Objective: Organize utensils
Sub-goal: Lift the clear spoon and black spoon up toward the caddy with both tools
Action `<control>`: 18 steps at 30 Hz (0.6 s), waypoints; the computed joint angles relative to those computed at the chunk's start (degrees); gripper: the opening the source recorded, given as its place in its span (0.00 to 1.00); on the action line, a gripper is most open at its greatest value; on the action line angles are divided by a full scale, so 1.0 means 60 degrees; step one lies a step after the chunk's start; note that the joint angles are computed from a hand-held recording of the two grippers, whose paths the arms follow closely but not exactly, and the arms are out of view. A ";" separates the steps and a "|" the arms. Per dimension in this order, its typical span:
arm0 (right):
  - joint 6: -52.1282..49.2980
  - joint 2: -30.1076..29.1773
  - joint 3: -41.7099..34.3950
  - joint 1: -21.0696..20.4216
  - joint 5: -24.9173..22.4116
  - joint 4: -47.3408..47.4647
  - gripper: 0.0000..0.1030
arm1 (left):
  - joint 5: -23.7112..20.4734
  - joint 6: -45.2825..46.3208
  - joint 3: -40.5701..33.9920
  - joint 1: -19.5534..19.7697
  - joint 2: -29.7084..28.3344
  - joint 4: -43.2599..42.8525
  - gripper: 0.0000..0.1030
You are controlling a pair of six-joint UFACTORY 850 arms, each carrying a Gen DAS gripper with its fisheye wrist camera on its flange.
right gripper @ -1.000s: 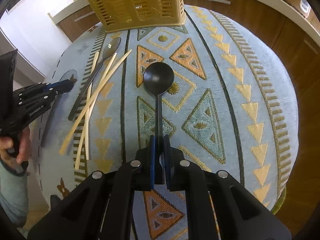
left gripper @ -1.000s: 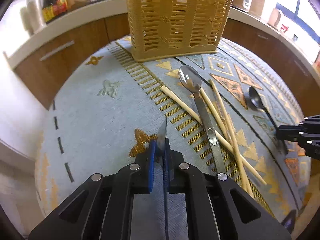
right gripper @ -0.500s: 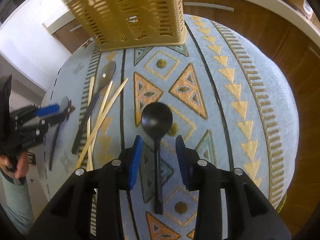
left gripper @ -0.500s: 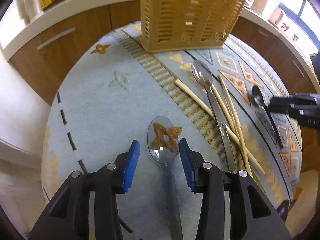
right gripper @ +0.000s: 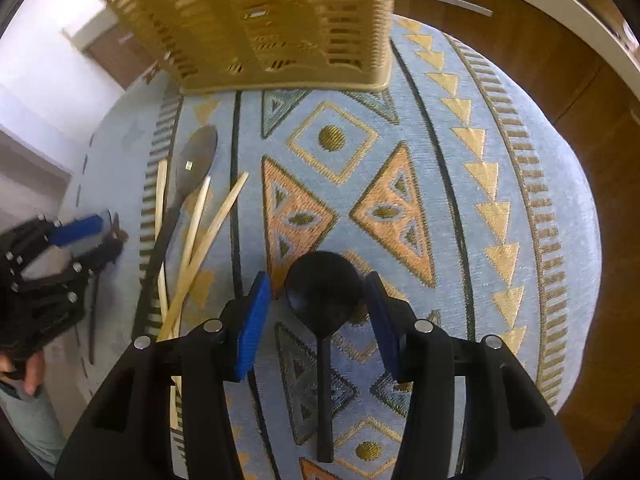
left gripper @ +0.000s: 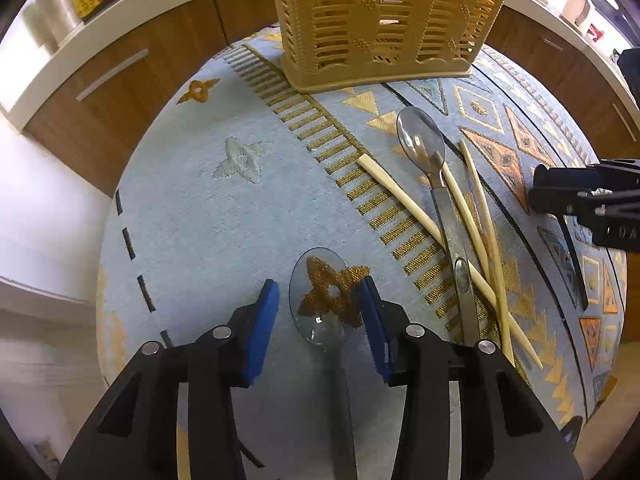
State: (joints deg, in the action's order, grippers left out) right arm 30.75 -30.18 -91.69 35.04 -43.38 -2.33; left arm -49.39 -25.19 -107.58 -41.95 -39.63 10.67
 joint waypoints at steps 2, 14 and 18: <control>0.0273 -0.0146 -0.0210 0.0130 -0.0249 -0.0403 0.45 | -0.0018 -0.0007 -0.0032 0.0008 -0.0017 -0.0004 0.38; 0.0584 0.0470 0.0508 0.0558 0.0615 -0.1364 0.33 | 0.2067 -0.1036 0.1580 -0.0227 0.1172 0.1174 0.30; 0.1019 0.1416 0.1456 0.0717 0.1926 -0.1909 0.33 | 0.3496 -0.2673 0.2606 -0.0359 0.2116 0.2815 0.30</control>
